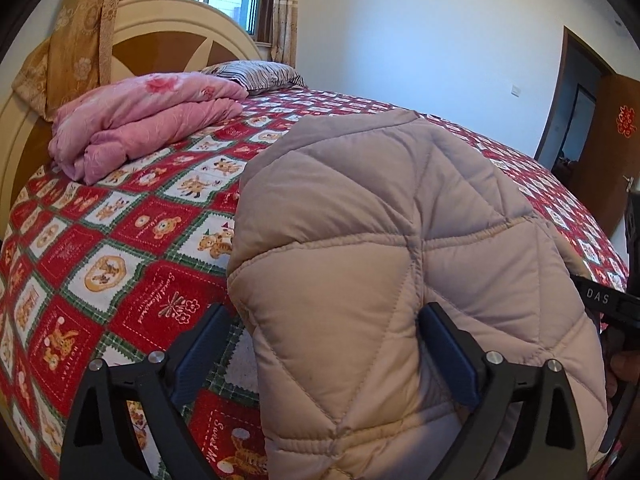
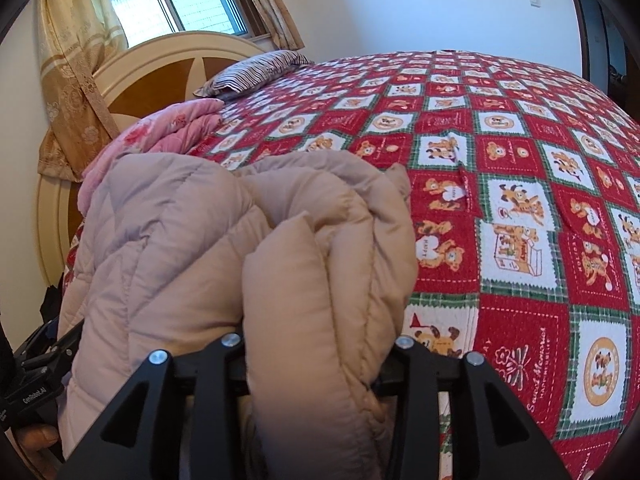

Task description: Fold large clothes

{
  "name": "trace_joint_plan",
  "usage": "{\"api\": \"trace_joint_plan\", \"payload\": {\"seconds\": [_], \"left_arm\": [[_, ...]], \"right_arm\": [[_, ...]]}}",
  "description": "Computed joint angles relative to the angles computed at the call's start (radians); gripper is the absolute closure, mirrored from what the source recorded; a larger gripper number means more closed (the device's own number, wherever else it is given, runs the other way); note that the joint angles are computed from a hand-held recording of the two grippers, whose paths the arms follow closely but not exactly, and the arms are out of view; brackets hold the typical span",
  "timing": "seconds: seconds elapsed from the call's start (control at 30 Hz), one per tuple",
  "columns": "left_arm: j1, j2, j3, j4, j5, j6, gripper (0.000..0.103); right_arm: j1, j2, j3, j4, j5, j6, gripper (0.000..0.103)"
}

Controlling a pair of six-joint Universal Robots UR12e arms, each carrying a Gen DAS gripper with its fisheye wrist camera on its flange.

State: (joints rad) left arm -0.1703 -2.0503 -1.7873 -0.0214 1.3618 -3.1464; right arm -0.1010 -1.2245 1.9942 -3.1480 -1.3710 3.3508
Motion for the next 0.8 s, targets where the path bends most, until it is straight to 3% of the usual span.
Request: {"api": "trace_joint_plan", "payload": {"seconds": [0.5,0.67,0.8], "left_arm": [[0.008,-0.016,0.009,-0.021,-0.033,-0.048,0.001],[0.011,-0.018,0.004,-0.006,-0.039,-0.066,0.001],[0.006,0.041,-0.033,-0.007,0.040,-0.101,0.001]], "right_arm": [[0.018,0.017,-0.025,0.056,-0.070,0.018,0.047],[0.021,0.018,-0.032,0.086,-0.096,0.041,0.036],[0.024,-0.008,-0.025,0.103,-0.130,0.049,0.029]]}}
